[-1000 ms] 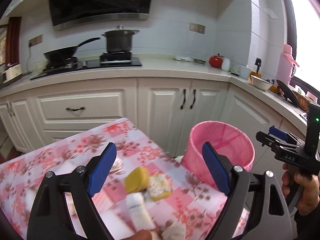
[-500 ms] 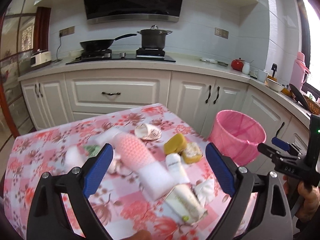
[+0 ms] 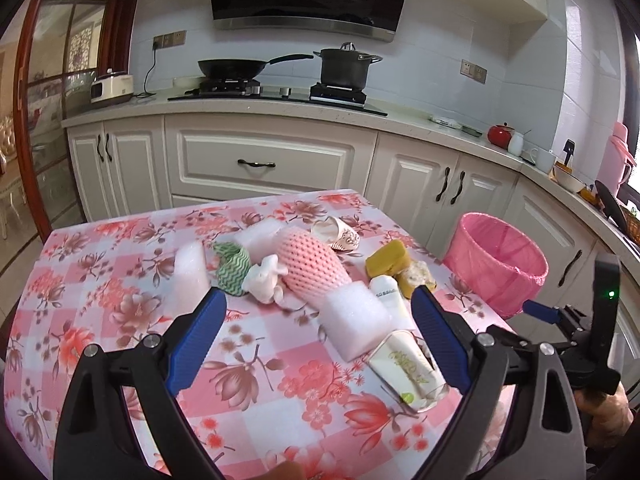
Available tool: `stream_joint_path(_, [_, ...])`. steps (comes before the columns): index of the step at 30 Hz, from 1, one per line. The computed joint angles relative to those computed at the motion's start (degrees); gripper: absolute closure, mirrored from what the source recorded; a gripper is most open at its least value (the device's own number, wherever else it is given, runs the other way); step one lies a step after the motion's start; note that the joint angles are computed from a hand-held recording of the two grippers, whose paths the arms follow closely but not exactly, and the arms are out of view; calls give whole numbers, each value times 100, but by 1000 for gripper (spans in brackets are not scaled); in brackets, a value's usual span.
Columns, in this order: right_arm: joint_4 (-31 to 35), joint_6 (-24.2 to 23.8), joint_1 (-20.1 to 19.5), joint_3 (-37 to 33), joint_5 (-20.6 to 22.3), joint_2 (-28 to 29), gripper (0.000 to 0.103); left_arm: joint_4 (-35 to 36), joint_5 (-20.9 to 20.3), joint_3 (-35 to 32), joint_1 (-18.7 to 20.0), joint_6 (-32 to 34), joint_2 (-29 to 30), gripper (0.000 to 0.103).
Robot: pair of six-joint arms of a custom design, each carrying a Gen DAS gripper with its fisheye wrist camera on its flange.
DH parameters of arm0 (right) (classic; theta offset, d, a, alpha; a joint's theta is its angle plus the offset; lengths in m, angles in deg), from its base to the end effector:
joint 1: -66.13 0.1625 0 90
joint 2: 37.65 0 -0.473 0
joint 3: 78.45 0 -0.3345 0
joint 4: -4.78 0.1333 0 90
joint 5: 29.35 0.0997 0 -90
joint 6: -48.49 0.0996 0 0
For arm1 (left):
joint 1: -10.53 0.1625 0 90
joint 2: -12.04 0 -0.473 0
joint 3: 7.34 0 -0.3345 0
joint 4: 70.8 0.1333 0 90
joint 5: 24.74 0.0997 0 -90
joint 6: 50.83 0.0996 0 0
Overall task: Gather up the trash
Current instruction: 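Move both tools back over the table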
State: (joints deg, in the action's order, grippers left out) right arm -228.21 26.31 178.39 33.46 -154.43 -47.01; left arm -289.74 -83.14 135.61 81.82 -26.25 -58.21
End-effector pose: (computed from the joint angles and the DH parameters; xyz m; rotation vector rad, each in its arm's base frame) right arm 0.2684 -0.4550 -0.0844 0.6478 -2.3235 0.8830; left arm 0.0521 -0.4244 0.3241 0.5240 2.2613 -1.1917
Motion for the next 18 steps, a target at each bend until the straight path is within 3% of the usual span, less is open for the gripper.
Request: stream_joint_path(18, [1224, 42, -148, -623, -39, 147, 20, 11, -88, -63, 210, -31, 176, 13])
